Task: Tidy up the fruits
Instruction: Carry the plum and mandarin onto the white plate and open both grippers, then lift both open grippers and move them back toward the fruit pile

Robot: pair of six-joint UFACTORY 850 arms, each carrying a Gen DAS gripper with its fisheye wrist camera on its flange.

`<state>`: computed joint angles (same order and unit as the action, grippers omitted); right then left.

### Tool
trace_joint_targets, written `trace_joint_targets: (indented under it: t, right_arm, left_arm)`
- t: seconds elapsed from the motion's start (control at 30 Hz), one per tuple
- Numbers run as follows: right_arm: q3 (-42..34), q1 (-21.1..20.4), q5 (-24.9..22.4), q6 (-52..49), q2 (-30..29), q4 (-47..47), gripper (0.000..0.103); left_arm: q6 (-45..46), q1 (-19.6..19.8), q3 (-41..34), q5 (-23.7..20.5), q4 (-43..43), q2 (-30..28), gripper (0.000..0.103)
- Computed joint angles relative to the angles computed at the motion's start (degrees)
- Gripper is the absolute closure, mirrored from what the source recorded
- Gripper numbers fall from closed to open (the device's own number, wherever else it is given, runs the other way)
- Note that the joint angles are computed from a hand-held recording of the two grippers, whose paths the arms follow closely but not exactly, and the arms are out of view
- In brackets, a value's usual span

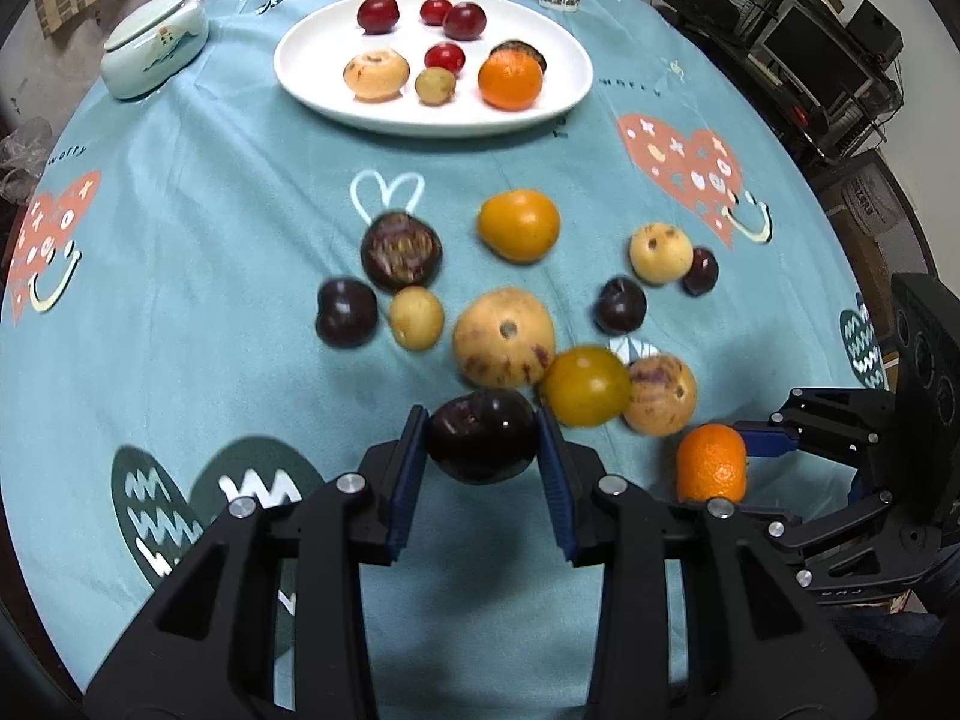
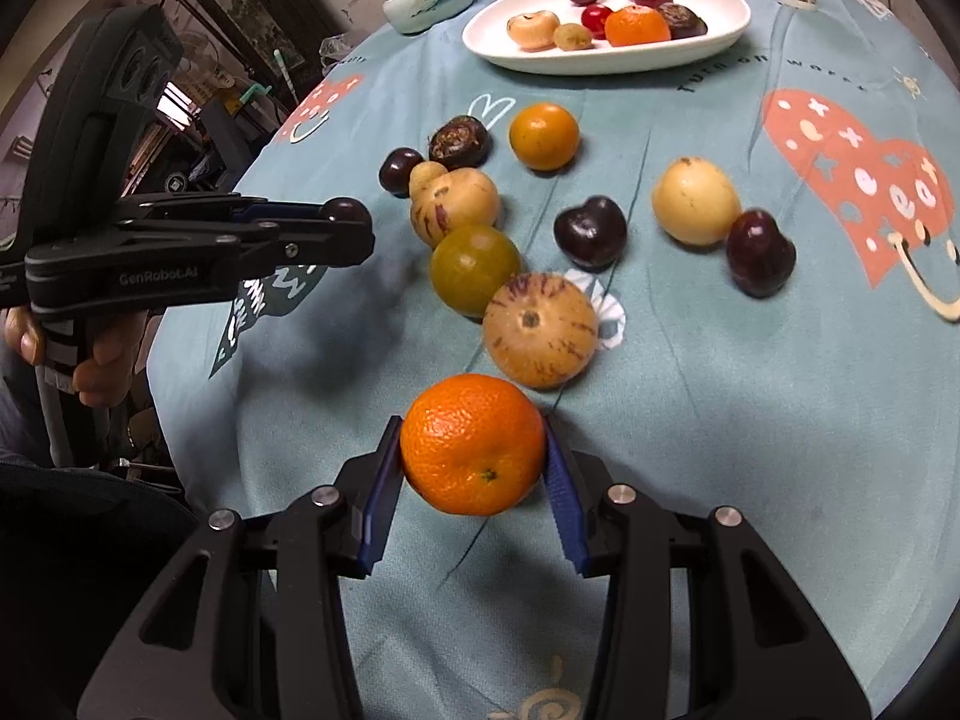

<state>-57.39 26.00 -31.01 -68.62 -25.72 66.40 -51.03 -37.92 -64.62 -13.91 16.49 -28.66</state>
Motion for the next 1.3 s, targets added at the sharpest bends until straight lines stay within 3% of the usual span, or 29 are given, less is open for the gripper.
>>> trace_joint_targets:
  t: [0.17,0.27,0.4,0.67,0.93,0.97,1.0,1.03,1.07,1.2,1.3]
  right_arm:
    - [-5.3,-1.1,0.3,-2.5,-1.1,1.7,0.058]
    - [-10.8,-1.4,2.5,-3.9,-3.3,3.2,0.058]
    - [-19.3,-1.7,5.9,-4.8,-8.3,6.0,0.058]
    - [-39.2,-1.9,8.0,14.6,-22.4,-8.7,0.058]
    - [-60.3,-1.9,1.2,33.8,-36.5,-28.5,0.056]
    - [-61.3,-1.8,1.6,34.6,-37.1,-29.7,0.054]
    - [-61.1,-1.7,2.8,35.1,-37.0,-30.3,0.035]
    - [-59.9,-1.7,4.3,34.0,-36.4,-28.7,0.027]
    - [-59.5,-1.9,5.2,32.4,-36.2,-26.3,0.018]
    - [-59.7,-2.4,4.5,32.9,-36.1,-25.7,0.015]
    - [-54.9,-2.8,4.4,30.4,-33.1,-23.0,0.015]
  left_arm:
    - [-4.2,2.3,-3.4,-0.5,6.9,-0.5,0.066]
    - [-8.6,4.1,-7.1,-1.5,12.8,-1.9,0.066]
    - [-9.1,6.9,-14.7,-3.8,14.5,-6.2,0.066]
    - [1.0,11.9,-32.2,-10.0,4.3,-18.4,0.066]
    - [6.4,13.8,-44.9,-16.2,0.9,-27.8,0.065]
    - [6.4,13.8,-45.4,-16.3,1.5,-28.2,0.059]
    - [6.4,13.9,-45.8,-16.3,1.8,-28.6,0.053]
    - [5.2,13.9,-45.8,-16.1,2.9,-28.7,0.044]
    - [4.3,13.9,-45.7,-16.0,3.4,-28.7,0.042]
    - [1.5,13.8,-44.3,-15.5,5.1,-27.9,0.042]
    - [-3.3,13.2,-40.6,-14.4,9.0,-25.6,0.035]
